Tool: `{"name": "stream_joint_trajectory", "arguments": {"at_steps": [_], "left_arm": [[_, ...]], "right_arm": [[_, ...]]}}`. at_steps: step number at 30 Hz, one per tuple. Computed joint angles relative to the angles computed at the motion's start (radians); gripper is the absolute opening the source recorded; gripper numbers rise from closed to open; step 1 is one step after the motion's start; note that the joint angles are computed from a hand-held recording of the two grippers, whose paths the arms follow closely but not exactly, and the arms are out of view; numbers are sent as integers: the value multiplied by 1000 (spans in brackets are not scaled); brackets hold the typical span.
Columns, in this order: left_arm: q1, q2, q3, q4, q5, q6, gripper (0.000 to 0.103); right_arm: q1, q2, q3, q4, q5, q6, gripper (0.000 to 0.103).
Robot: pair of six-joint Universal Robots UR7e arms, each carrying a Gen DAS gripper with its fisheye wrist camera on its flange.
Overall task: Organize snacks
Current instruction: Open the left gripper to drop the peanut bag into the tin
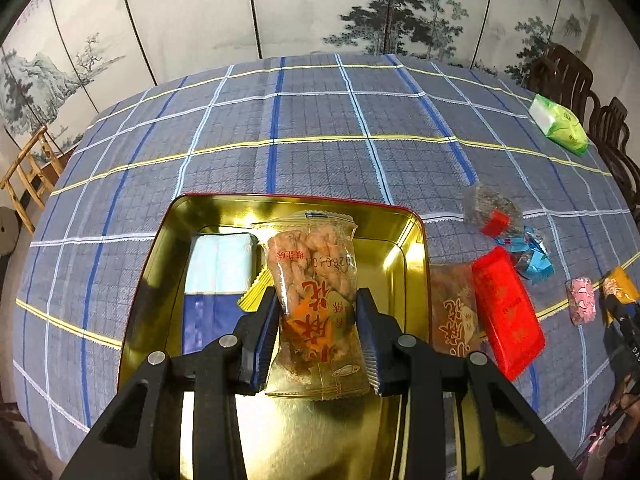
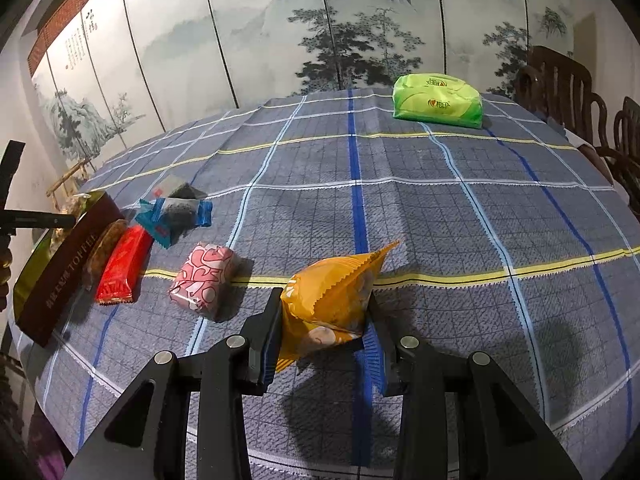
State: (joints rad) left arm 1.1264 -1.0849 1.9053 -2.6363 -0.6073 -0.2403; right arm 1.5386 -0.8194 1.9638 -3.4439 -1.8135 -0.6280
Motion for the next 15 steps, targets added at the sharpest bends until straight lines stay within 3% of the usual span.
{"name": "stream_joint_trajectory", "arguments": {"at_steps": [15], "left_arm": [[4, 42, -30, 20, 28, 15, 34]], "right_arm": [[0, 0, -1, 3, -1, 1, 37]]}}
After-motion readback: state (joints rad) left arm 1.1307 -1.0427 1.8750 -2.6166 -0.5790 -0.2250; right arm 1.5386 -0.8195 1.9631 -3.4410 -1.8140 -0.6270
